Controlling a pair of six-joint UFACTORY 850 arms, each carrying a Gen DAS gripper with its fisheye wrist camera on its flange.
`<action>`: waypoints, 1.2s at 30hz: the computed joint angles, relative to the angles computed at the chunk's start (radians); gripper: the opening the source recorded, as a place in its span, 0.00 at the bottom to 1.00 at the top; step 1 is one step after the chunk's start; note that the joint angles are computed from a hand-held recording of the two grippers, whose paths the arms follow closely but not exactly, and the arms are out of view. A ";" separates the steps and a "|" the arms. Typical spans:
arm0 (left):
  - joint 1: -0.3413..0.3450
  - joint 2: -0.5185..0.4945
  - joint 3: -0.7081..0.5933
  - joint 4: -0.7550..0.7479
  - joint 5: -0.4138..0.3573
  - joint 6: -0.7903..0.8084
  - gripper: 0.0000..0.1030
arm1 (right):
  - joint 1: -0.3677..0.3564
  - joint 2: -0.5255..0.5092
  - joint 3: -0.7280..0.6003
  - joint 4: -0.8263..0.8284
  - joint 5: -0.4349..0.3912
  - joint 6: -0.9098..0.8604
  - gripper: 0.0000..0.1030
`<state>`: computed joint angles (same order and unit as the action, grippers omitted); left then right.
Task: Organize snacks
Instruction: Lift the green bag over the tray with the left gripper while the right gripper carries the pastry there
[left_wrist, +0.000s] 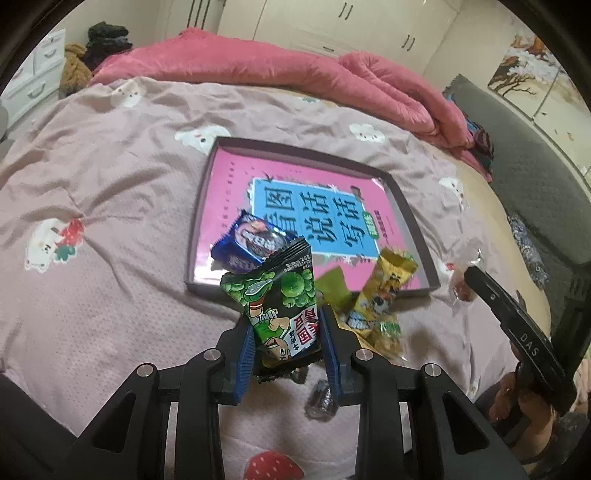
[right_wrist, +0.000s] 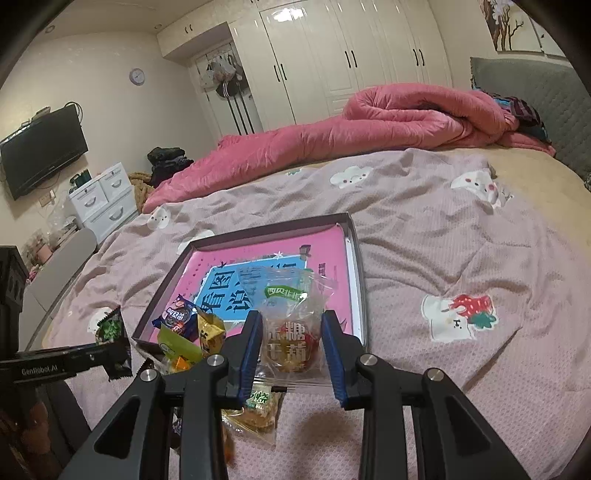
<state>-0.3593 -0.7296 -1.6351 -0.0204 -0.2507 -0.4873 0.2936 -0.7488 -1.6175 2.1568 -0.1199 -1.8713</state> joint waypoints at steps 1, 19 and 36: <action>0.002 0.002 0.001 0.020 0.003 -0.020 0.32 | 0.000 0.001 0.002 0.032 -0.001 -0.032 0.33; 0.042 -0.037 -0.057 0.205 0.076 -0.204 0.32 | -0.010 -0.014 -0.026 0.278 -0.013 -0.277 0.33; 0.053 -0.163 -0.198 0.108 0.043 -0.081 0.32 | -0.019 -0.067 -0.103 0.108 0.018 -0.100 0.33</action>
<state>-0.3068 -0.8926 -1.8328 0.0879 -0.2073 -0.5678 0.2745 -0.8153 -1.7202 2.2647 -0.1023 -1.9718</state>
